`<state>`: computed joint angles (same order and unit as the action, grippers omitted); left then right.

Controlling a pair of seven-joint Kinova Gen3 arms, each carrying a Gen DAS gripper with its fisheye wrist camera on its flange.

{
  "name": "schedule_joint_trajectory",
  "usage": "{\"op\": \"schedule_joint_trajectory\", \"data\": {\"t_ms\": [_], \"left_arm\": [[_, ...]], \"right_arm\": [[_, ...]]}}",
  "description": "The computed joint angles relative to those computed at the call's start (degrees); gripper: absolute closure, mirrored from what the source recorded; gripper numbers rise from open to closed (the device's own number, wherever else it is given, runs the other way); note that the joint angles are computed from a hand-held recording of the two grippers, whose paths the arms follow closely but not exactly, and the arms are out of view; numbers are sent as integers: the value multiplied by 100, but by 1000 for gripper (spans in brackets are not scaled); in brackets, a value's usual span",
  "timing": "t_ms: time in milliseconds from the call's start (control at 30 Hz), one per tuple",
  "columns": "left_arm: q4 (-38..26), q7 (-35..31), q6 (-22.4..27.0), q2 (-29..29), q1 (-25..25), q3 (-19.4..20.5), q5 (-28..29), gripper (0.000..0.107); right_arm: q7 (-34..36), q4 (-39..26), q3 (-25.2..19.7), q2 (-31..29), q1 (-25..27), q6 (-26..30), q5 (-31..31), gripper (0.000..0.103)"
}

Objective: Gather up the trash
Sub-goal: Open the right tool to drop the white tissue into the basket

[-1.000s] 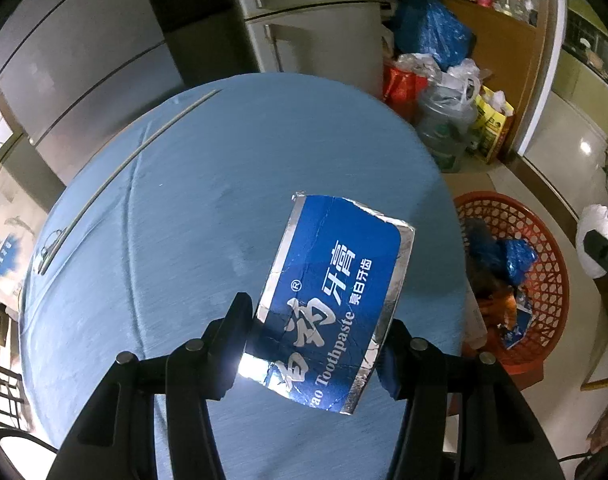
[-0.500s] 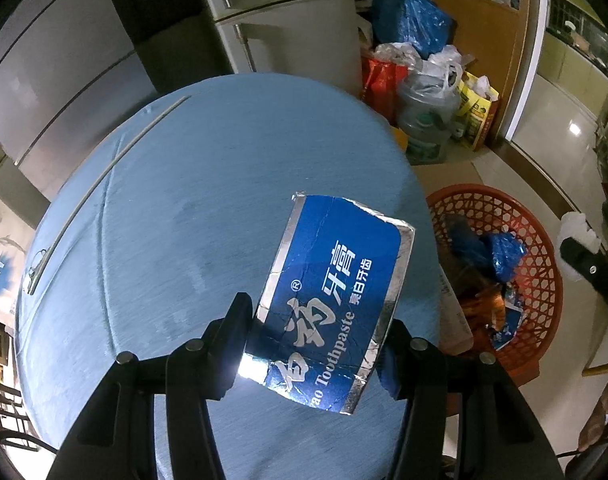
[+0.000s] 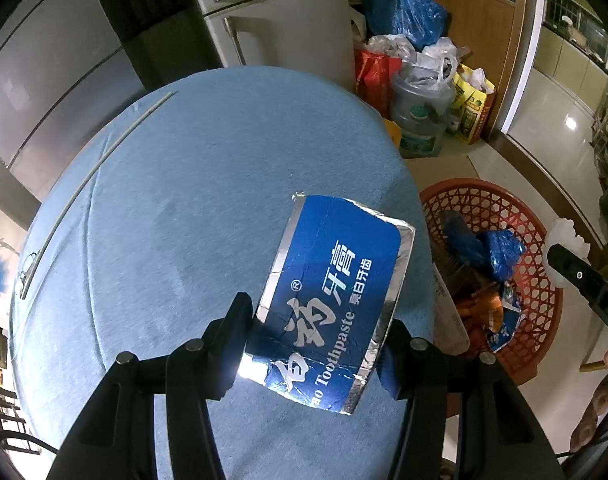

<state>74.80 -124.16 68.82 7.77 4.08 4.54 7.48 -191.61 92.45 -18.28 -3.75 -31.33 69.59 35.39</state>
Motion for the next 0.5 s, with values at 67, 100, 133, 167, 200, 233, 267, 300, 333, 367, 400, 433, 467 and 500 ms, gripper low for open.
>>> {"op": "schedule_joint_trajectory", "data": {"t_ms": [67,100,133,167,200,233,267,300,333,367,400,433,467,500], "left_arm": [[-5,-3,9,0,-2,-1,6,50],[-5,-1,9,3,2,1,3,50],[-5,-4,11,7,5,3,1,50],[-5,-4,14,10,9,5,-2,50],[-6,-5,14,13,15,8,-6,50],[-3,-6,11,12,22,11,-12,50],[-2,-6,13,12,27,14,-14,50],[-3,-5,15,15,33,17,-16,50],[-7,-2,19,18,40,21,-17,50],[-6,-6,16,16,47,25,-18,50],[-11,-7,16,17,52,27,-19,50],[-13,-3,20,15,59,29,-19,50],[-15,-5,25,16,63,31,-19,50],[-13,-12,20,15,69,33,-22,50]], "right_arm": [[-15,-3,26,20,17,4,-35,62],[18,10,61,14,37,-41,-102,61],[16,27,70,11,46,-63,-142,61],[34,30,90,21,65,-68,-201,58],[81,47,120,20,86,-112,-274,58],[135,60,108,14,142,-149,-342,56],[272,72,203,21,146,-242,-504,47],[393,79,248,27,186,-312,-643,41],[421,77,247,40,206,-312,-690,33],[385,70,223,55,207,-277,-671,30],[359,72,207,60,203,-262,-652,30],[336,73,197,60,199,-261,-639,30],[293,73,184,55,193,-244,-604,30],[240,72,162,59,179,-212,-562,30]]}}
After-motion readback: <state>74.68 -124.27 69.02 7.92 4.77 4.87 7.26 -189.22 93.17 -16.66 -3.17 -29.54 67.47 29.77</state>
